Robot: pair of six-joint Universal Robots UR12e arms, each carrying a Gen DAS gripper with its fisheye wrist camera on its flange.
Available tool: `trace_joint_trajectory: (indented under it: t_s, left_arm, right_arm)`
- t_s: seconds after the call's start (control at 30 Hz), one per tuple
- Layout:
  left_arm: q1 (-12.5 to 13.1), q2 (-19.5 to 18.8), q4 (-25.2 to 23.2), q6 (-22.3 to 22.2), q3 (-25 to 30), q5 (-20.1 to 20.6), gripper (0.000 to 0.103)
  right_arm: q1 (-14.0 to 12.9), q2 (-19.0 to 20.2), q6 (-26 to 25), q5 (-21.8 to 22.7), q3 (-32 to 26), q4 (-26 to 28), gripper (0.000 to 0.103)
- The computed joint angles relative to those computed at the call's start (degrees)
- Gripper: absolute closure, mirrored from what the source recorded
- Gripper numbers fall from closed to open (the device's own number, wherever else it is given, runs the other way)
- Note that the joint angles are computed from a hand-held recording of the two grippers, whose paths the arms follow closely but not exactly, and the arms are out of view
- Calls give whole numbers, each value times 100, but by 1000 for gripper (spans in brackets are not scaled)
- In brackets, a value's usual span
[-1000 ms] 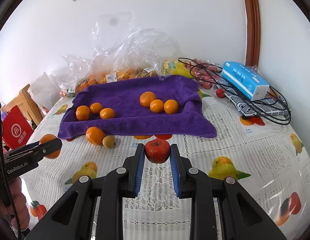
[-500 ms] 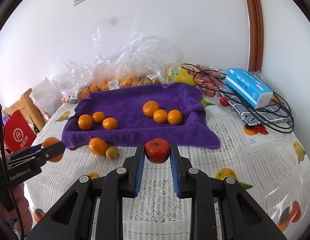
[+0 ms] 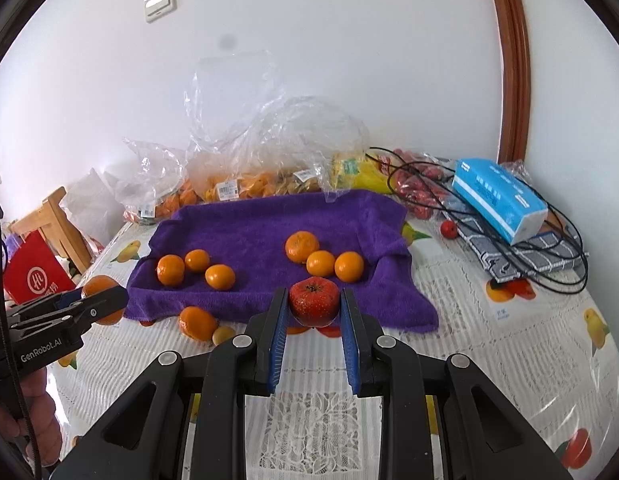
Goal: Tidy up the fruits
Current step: 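Carry the red tomato and large orange toward the purple towel, then lower the held tomato and orange over the towel with both tools, then set the red tomato on the towel with the right tool while the left lowers its orange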
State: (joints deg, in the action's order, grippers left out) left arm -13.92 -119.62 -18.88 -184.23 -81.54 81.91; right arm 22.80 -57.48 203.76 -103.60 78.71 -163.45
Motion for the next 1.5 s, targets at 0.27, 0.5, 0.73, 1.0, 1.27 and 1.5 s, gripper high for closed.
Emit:
trace_joint_trajectory:
  t_s: [0.27,0.5,0.73,1.0,1.27,1.5]
  left_arm:
    - [-9,-70,-5,-49,127,-38,62]
    - [-5,-164,-93,-51,287,-27,62]
    - [43,-320,-205,-241,472,-103,62]
    - [60,-532,-268,-220,765,28,62]
    - [81,-784,-571,-310,1119,22,62]
    - [72,-1030,-735,-370,1517,-11,62]
  right_arm:
    - [-29,89,-47,32,-175,45,78]
    - [-71,160,-68,137,-304,68,78]
    - [-108,329,-77,208,-544,148,78]
    - [-184,600,-2,404,-954,199,78]
    - [-216,849,-134,539,-1358,409,78]
    - [-266,996,-279,534,-1662,604,78]
